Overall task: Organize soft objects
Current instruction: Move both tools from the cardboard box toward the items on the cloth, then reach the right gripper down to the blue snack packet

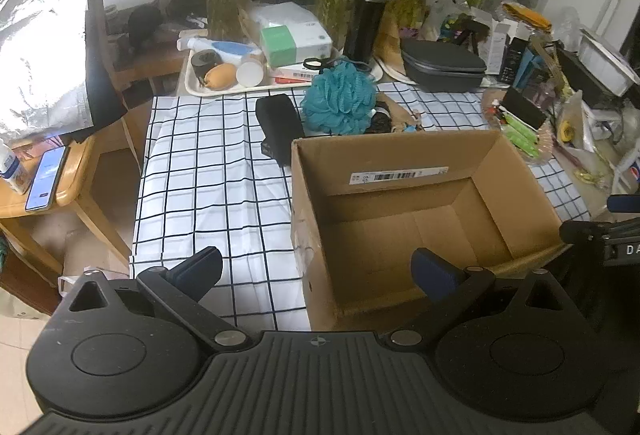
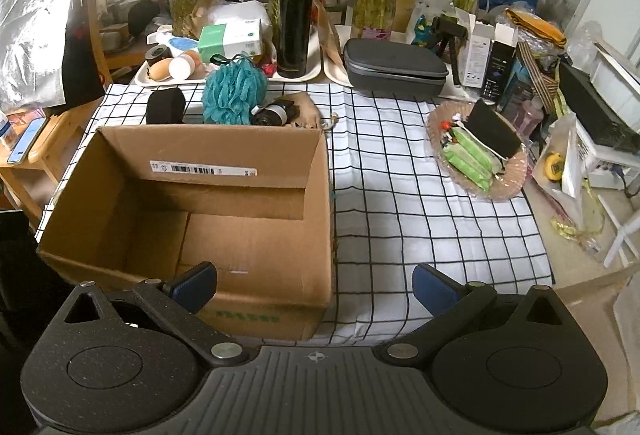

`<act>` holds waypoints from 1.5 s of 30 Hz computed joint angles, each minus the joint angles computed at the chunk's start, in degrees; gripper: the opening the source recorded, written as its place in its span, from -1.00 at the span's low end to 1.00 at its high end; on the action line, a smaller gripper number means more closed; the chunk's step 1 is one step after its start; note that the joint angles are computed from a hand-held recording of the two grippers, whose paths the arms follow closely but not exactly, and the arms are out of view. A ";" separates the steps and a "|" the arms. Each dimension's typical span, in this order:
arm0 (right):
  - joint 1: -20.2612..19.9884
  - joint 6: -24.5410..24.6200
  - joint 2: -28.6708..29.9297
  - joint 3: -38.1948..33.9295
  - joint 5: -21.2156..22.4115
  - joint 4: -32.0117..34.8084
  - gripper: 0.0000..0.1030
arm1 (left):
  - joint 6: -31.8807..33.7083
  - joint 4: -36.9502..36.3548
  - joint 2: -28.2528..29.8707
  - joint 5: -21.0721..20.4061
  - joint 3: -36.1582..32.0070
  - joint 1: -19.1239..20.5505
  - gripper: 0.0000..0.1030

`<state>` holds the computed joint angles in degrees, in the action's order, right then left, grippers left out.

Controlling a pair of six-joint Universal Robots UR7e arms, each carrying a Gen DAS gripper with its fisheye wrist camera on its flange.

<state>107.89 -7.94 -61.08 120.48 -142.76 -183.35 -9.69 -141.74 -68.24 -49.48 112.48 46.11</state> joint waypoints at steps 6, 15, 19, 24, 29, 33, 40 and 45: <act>-2.22 0.43 -0.87 -1.83 2.67 3.54 1.00 | 1.53 0.13 1.99 0.09 -2.53 1.54 1.00; -5.15 -1.81 -2.53 -3.27 9.26 5.89 1.00 | 4.26 -1.59 4.36 0.63 -5.78 3.51 1.00; -6.21 -2.98 -2.54 -4.26 10.94 5.85 1.00 | 6.01 -3.16 5.62 0.44 -7.51 4.67 1.00; -7.46 -4.73 -2.63 -5.22 12.76 4.43 1.00 | 7.58 -4.93 7.51 -0.25 -10.21 6.18 1.00; -8.66 -5.95 -2.24 -6.72 13.59 4.12 1.00 | 9.48 -7.53 9.51 -0.92 -12.56 7.47 1.00; -9.64 -7.03 -1.65 -7.64 14.18 3.27 1.00 | 11.40 -9.33 11.45 -2.12 -14.77 8.58 1.00; -10.53 -11.02 1.21 -9.54 11.46 -1.70 1.00 | 14.07 -11.43 14.99 -3.22 -18.33 10.41 1.00; -12.26 -11.14 0.84 -10.01 14.98 -1.52 1.00 | 16.67 -13.04 18.20 -3.71 -21.17 11.78 1.00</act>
